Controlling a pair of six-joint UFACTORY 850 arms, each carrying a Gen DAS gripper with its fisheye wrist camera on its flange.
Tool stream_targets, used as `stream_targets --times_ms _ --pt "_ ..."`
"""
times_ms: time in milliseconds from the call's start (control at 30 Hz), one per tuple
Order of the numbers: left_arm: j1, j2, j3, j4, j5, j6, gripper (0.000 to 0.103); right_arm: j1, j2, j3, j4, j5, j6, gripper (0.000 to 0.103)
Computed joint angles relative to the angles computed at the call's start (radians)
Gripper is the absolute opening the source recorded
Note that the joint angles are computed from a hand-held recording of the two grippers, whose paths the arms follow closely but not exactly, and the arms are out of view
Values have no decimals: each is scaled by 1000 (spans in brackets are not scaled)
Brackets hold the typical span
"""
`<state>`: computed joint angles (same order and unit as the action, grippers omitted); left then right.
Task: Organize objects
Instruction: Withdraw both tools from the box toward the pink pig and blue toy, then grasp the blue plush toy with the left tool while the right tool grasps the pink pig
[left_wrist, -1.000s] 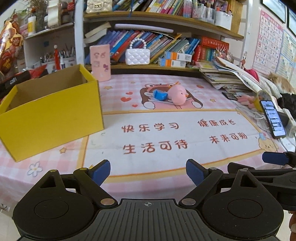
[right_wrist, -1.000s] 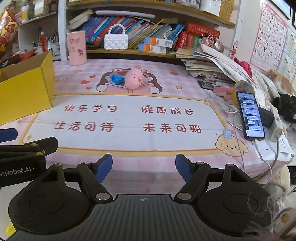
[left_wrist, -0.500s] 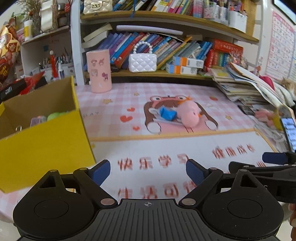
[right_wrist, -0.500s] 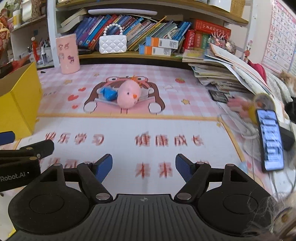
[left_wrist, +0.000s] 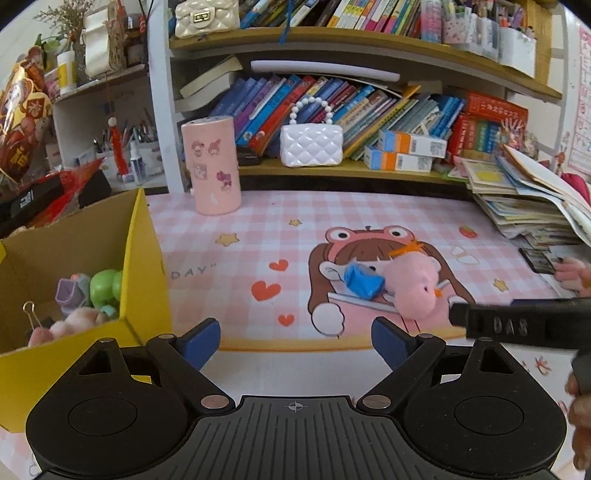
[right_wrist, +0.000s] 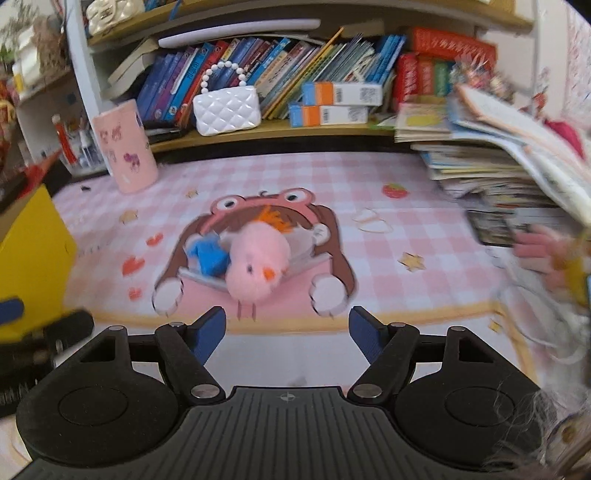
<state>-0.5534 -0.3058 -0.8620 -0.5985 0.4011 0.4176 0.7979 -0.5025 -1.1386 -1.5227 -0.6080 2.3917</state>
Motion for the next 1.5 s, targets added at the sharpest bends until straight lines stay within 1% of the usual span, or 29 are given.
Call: stream_targets --times_ms 67,133,200,267,400,467,500,533,567,633,667,700,833,900,1000,1033,1067,1100,1133,1167,1200,1233,1267,1333,1367,1433,1500 --pt "-3 -14 -21 -52 0 46 91 -36 -11 -15 -48 52 26 70" --pt "-5 -27 -42 -106 -2 96 91 -65 -35 -46 -65 80 4 69" --pt "-4 -38 -59 -154 -5 140 91 -89 -60 -77 -80 110 -14 66" --pt "-3 -50 -75 -192 -10 172 91 -114 -82 -104 -103 152 -1 66" --pt "-2 -76 -107 -231 -28 216 91 -155 -132 -163 -111 232 -7 66" --pt "-2 -92 -124 -223 -41 218 91 -172 -148 -177 -145 273 36 65" --pt "-2 -102 -135 -215 -48 214 91 -180 -155 -181 -169 292 70 60" --pt "-2 -111 -146 -211 -56 212 91 -186 -158 -182 -185 308 93 48" --pt "0 -122 -160 -207 -67 207 91 -191 -157 -178 -205 319 118 47" --pt "1 -147 -188 -195 -83 187 90 -193 -138 -152 -298 308 227 47" --pt "1 -161 -204 -188 -90 176 90 -191 -121 -128 -366 288 301 47" --pt "2 -176 -220 -162 -101 149 89 -188 -106 -108 -401 264 337 47" --pt "2 -243 -299 -80 -146 55 89 -170 -49 -39 -377 171 302 47" --pt "-1 -278 -339 -51 -160 19 84 -163 -24 -8 -358 145 287 47" --pt "-10 -338 -410 -139 -183 90 72 -152 12 37 -325 113 277 47" --pt "-14 -356 -432 -194 -190 146 65 -146 20 46 -310 105 266 47" --pt "-18 -375 -456 -274 -195 231 62 -141 29 56 -297 99 259 47" --pt "-21 -391 -475 -328 -199 290 61 -135 39 69 -288 95 254 47" --pt "-22 -405 -490 -379 -202 345 57 -129 48 80 -281 91 251 47" --pt "-23 -419 -506 -440 -206 408 50 -123 55 90 -276 89 251 47" --pt "-23 -427 -513 -460 -208 429 47 -117 62 98 -270 88 251 47" --pt "-26 -426 -508 -437 -187 413 42 -110 68 104 -261 86 248 47" --pt "-24 -423 -504 -407 -190 386 37 -103 72 110 -252 83 246 47" --pt "-21 -409 -486 -374 -185 350 34 -89 76 118 -238 80 239 47" --pt "-18 -397 -471 -325 -178 293 33 -82 78 121 -229 76 232 47" --pt "-15 -357 -417 -180 -148 147 33 -69 78 123 -219 71 217 47" --pt "-13 -318 -370 -82 -129 56 33 -56 77 121 -204 63 193 47"
